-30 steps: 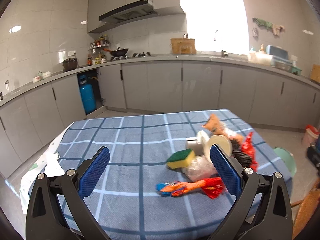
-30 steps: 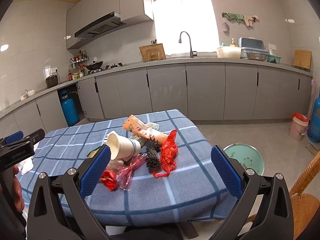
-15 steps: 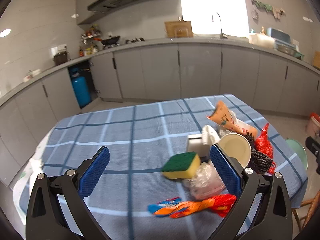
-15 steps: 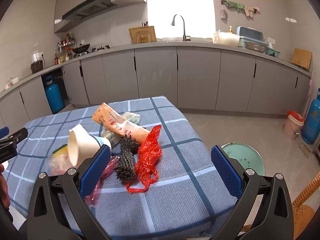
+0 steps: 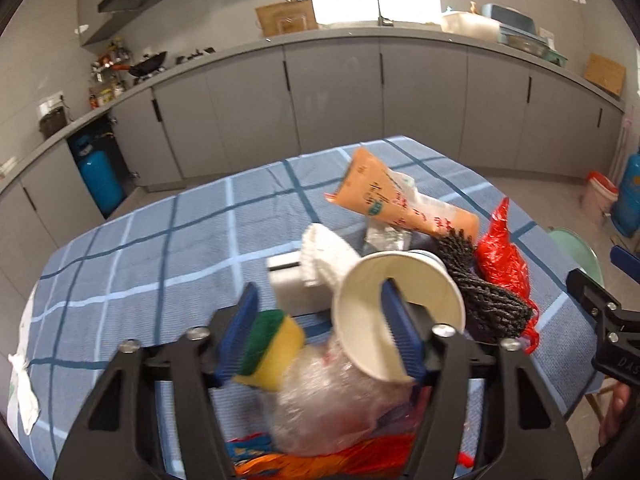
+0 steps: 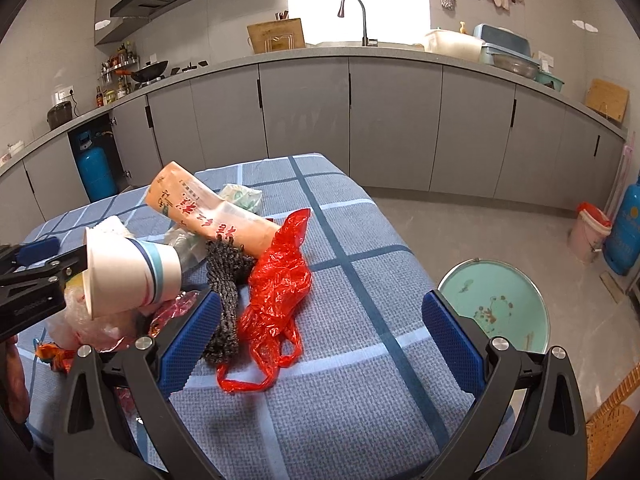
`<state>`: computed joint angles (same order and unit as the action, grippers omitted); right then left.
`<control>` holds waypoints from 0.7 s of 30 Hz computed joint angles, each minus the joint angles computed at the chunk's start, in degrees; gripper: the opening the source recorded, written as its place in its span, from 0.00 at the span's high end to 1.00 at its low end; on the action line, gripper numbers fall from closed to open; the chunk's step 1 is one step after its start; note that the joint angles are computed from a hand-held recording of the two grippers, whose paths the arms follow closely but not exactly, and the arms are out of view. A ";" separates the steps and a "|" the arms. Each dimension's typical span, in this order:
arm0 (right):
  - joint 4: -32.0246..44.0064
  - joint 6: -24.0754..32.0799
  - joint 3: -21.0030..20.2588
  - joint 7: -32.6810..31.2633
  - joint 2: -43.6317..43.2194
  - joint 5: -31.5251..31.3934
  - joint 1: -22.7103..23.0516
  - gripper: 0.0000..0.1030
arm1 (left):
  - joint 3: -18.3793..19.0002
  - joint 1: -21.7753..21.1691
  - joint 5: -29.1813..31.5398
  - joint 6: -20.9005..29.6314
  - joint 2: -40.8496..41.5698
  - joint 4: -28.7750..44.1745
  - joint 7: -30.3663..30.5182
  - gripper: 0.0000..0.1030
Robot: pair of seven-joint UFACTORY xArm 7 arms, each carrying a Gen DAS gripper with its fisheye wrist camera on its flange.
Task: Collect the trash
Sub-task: 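Grasp the white paper cup with the left tool while the right tool grasps the red plastic bag, then carry the cup and red bag over the green basin with both tools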
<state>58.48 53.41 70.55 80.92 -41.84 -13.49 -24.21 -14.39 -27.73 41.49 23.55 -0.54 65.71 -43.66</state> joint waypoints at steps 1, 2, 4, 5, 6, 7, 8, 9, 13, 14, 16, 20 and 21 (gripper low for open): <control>-0.33 -0.37 -0.21 -0.03 0.11 0.08 0.04 0.04 | -0.11 -0.16 -1.56 0.09 0.79 0.56 1.59 0.56; -0.67 -0.67 -0.46 0.06 0.19 0.09 0.18 0.04 | -0.08 -0.34 -2.77 0.06 1.09 0.67 2.58 0.69; -1.34 -1.14 -1.09 0.47 0.38 -0.12 0.67 0.04 | 0.16 -0.54 -4.77 -0.47 1.20 0.37 3.90 0.91; -1.60 -1.28 -1.32 0.67 0.53 -0.43 0.80 0.04 | 0.28 -0.56 -6.41 -1.07 0.95 -0.12 5.09 0.93; -1.82 -1.52 -1.49 0.77 0.84 -0.84 0.86 0.04 | 0.39 -0.51 -7.62 -1.67 0.60 -0.57 6.11 0.93; -2.01 -1.85 -1.55 0.97 1.23 -1.29 0.79 0.04 | 0.41 -0.46 -7.55 -2.28 0.12 -1.03 6.04 0.95; -2.21 -2.20 -1.69 1.24 1.72 -1.66 0.75 0.04 | 0.35 -0.38 -7.14 -2.57 -0.19 -1.20 5.76 0.96; -2.45 -2.74 -1.97 1.37 2.52 -2.01 0.78 0.04 | 0.31 -0.25 -7.34 -3.17 -0.64 -1.51 5.95 0.96; -2.75 -4.88 -2.64 2.64 5.82 -4.77 0.57 0.05 | -0.43 0.94 -4.57 -5.60 -2.79 -2.12 3.33 0.96; -2.53 -5.33 -2.54 2.75 7.06 -5.69 0.22 0.09 | -0.65 1.27 -4.26 -6.04 -3.09 -1.96 3.01 0.96; -2.29 -6.90 -2.31 3.13 9.80 -7.47 -0.41 0.15 | -1.12 2.09 -2.76 -6.81 -3.26 -1.42 1.71 0.96; -2.01 -9.81 -1.98 4.73 15.32 -10.45 -1.44 0.27 | -1.84 2.94 2.78 -6.40 -2.23 0.70 -2.30 0.96; -2.10 -10.70 -2.06 5.17 16.96 -11.00 -1.52 0.33 | -1.76 2.79 2.86 -6.30 -1.70 1.23 -2.35 0.96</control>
